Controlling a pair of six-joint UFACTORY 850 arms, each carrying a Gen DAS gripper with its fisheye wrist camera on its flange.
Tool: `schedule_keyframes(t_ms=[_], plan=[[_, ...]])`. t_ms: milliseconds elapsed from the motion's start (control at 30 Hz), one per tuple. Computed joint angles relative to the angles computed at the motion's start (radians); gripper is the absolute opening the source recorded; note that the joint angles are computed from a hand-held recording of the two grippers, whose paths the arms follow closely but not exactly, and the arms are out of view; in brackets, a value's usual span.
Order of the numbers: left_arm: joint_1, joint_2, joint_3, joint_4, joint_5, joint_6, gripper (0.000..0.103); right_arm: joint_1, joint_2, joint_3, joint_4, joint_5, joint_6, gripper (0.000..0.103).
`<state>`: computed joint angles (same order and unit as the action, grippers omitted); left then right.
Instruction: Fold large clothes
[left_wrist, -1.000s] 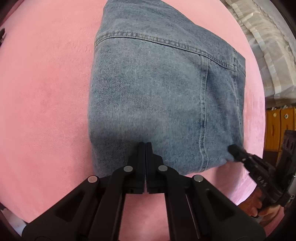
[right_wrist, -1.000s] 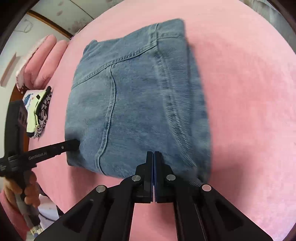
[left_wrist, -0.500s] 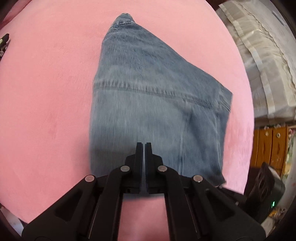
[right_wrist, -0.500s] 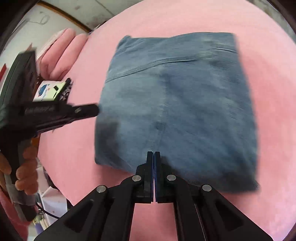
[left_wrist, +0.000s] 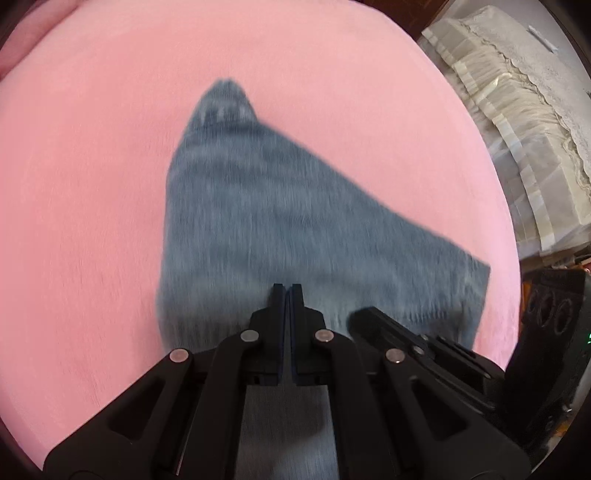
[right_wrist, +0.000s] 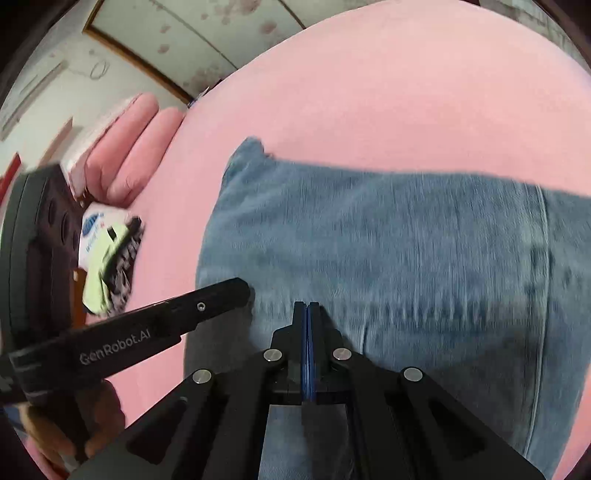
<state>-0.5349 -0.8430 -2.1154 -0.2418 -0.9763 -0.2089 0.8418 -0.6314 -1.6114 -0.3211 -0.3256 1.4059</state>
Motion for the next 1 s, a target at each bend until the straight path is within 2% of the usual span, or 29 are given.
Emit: schedule_keyframes(t_ms=[67,167,333,400,433,500,533,567,633,733,900,933,967,1000], plan=[[0.001,-0.045,-0.064,0.019,-0.019,-0.013,0.0,-0.001,0.001,-0.002,-0.102,-0.036,0.087,0.0],[0.012,-0.098,-0.131,-0.001,-0.04,-0.017,0.0,-0.017,-0.028,-0.038,-0.086,-0.124,0.056,0.0],[0.054,-0.074,-0.057,-0.133,0.042,0.0,0.0,-0.028,0.072,0.113,-0.287,-0.063,0.338,0.0],[0.061,-0.057,-0.015,-0.163,0.081,-0.015,0.0,-0.014,0.096,0.127,-0.358,-0.138,0.417,0.0],[0.064,-0.047,-0.001,-0.163,0.092,-0.03,0.0,-0.002,0.106,0.126,-0.365,-0.222,0.426,0.0],[0.066,-0.022,0.025,-0.158,0.094,-0.035,0.0,0.011,0.134,0.144,-0.35,-0.274,0.428,0.0],[0.058,-0.018,0.017,-0.105,0.076,-0.065,0.0,0.017,0.146,0.151,-0.331,-0.298,0.428,0.0],[0.05,-0.008,0.019,-0.047,0.056,-0.093,0.0,0.029,0.155,0.145,-0.294,-0.364,0.411,0.0],[0.042,0.041,0.071,0.01,0.044,-0.112,0.0,0.051,0.165,0.139,-0.255,-0.426,0.396,0.0],[0.039,0.113,0.164,-0.009,0.022,-0.108,0.0,0.089,0.195,0.157,-0.214,-0.478,0.45,0.006],[0.028,0.262,0.348,0.019,-0.063,-0.163,0.0,0.155,0.228,0.169,-0.06,-0.475,0.463,0.025],[0.025,0.303,0.393,0.017,-0.086,-0.164,0.0,0.168,0.23,0.161,-0.038,-0.475,0.454,0.026],[0.022,0.347,0.442,0.017,-0.098,-0.166,0.0,0.182,0.229,0.152,-0.017,-0.473,0.441,0.03],[0.017,0.385,0.478,0.022,-0.115,-0.176,0.001,0.201,0.241,0.153,0.006,-0.484,0.429,0.04]])
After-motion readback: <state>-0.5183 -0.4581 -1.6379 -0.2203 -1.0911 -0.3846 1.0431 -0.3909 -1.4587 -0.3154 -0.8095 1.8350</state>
